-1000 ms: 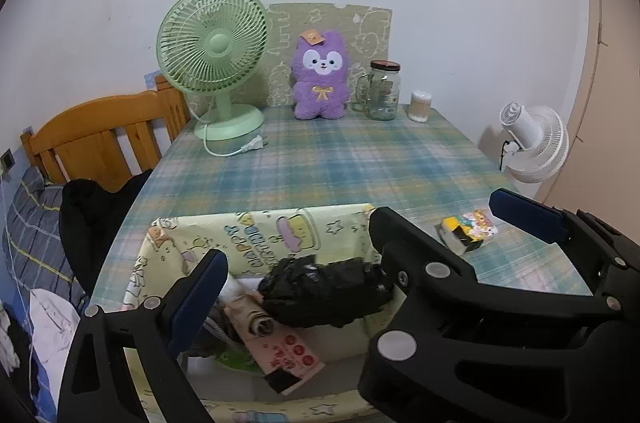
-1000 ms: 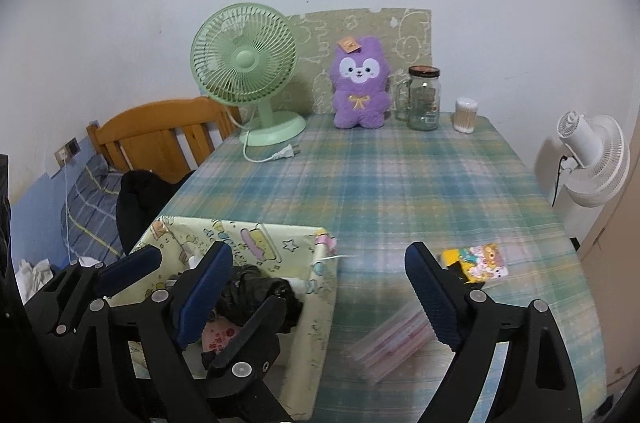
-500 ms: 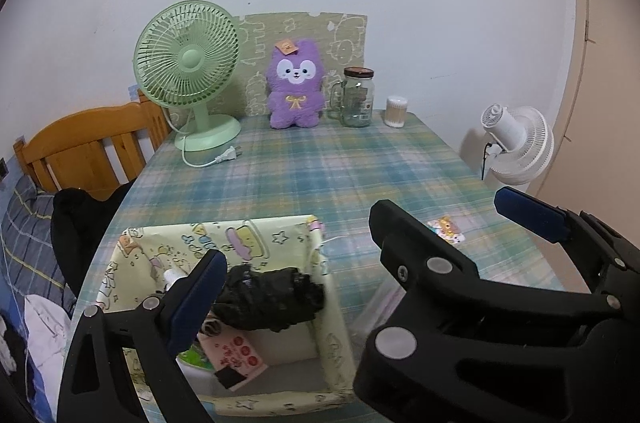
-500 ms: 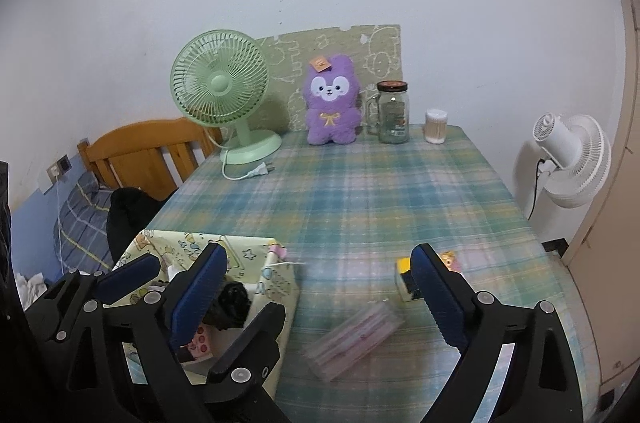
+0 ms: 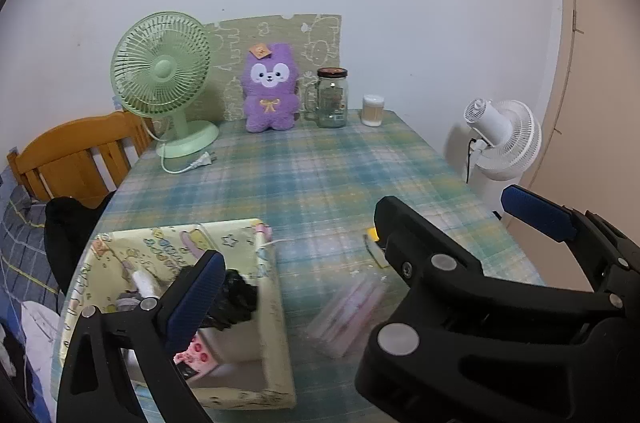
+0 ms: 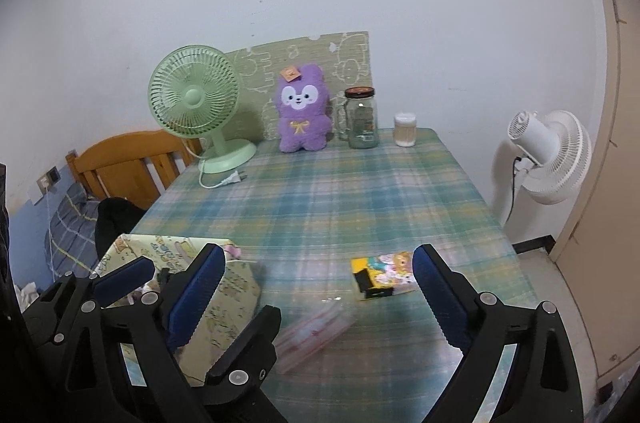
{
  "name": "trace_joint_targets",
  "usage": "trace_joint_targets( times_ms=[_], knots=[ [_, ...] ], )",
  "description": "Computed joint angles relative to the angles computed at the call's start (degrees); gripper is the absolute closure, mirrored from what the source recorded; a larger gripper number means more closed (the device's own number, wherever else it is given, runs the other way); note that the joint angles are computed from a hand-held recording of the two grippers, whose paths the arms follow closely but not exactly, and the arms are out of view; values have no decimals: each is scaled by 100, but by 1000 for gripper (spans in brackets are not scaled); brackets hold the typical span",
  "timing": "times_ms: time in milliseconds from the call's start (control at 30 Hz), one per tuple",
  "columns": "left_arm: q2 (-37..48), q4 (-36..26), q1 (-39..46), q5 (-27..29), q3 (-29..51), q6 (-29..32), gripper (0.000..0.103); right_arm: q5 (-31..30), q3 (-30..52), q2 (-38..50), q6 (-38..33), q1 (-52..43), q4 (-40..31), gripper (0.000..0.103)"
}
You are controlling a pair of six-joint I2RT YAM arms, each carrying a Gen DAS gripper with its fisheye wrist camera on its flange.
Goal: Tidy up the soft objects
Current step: 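Withdraw both tools from the box toward the clear plastic sleeve and snack pack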
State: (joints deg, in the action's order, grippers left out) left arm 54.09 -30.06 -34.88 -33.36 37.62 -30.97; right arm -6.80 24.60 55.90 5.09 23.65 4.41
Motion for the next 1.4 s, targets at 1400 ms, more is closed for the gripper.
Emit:
trace_joint_targets(
  times_ms=[1400],
  knots=[
    [2686,1612,-201,519,359,-96,9,-956,-41,2315,-544,-1826,1456,6]
  ],
)
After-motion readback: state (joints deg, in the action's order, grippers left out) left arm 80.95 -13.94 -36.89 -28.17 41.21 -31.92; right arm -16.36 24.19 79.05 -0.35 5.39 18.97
